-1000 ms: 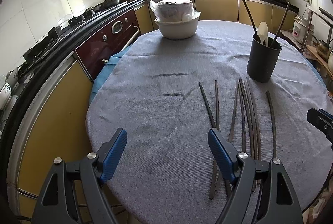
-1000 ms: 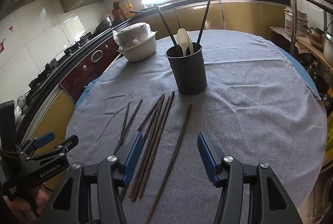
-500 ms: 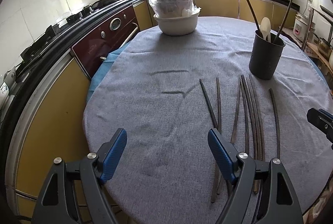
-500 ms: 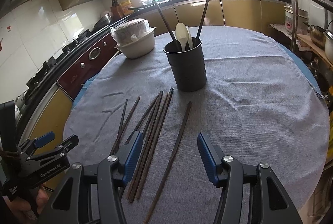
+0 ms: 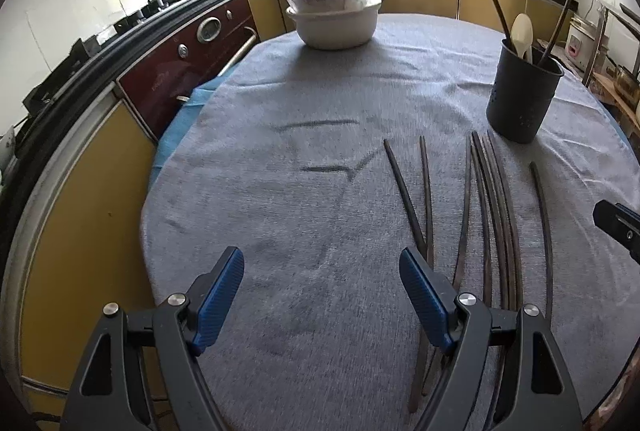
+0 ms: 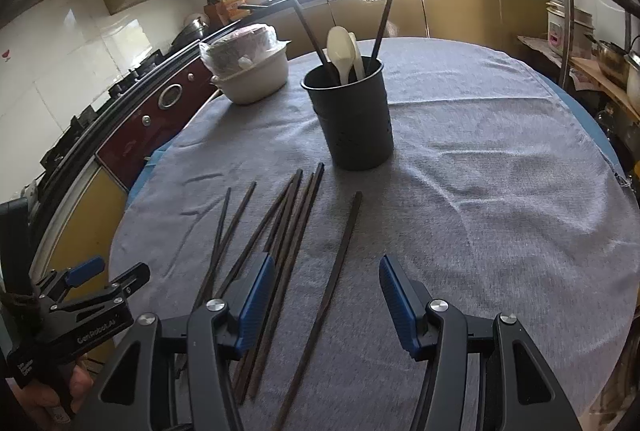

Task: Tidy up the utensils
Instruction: 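Close the left tool on a dark chopstick while the right tool grasps another, then lift the chopsticks and carry them toward the black cup with both tools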

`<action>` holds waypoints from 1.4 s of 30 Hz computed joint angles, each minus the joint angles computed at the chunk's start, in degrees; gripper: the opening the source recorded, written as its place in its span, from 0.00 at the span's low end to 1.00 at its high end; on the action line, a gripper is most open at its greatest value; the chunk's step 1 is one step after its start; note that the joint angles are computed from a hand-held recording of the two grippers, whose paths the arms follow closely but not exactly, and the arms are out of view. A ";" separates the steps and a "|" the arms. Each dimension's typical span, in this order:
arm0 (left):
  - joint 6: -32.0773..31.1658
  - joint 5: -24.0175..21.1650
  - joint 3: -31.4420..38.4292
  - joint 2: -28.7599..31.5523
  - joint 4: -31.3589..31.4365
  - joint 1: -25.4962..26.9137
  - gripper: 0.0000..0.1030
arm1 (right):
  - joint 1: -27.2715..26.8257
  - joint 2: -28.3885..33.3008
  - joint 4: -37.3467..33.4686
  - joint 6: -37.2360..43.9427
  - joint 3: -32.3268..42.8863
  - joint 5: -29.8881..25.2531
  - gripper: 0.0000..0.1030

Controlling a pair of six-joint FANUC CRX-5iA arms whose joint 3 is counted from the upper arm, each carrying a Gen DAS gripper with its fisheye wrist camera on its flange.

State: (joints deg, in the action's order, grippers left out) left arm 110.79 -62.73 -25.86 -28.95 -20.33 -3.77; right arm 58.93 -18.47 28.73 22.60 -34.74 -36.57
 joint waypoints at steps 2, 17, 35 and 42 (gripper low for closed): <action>-1.55 1.21 -0.19 0.86 1.39 1.51 0.78 | -0.80 1.13 -0.40 0.66 0.73 -0.13 0.55; -18.32 8.18 2.18 13.65 19.75 14.78 0.78 | -6.40 13.35 -9.23 8.85 11.11 -1.73 0.39; -30.18 7.36 4.93 24.21 34.95 17.01 0.05 | -6.61 21.58 -13.03 15.86 20.06 -11.18 0.08; -36.12 10.15 -1.54 17.23 43.33 19.78 0.04 | -8.26 14.20 -15.17 15.63 13.65 -3.42 0.06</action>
State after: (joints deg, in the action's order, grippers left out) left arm 74.66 -52.58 -27.40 -11.72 23.00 16.01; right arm 50.66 -4.27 13.55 38.23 -21.09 -39.99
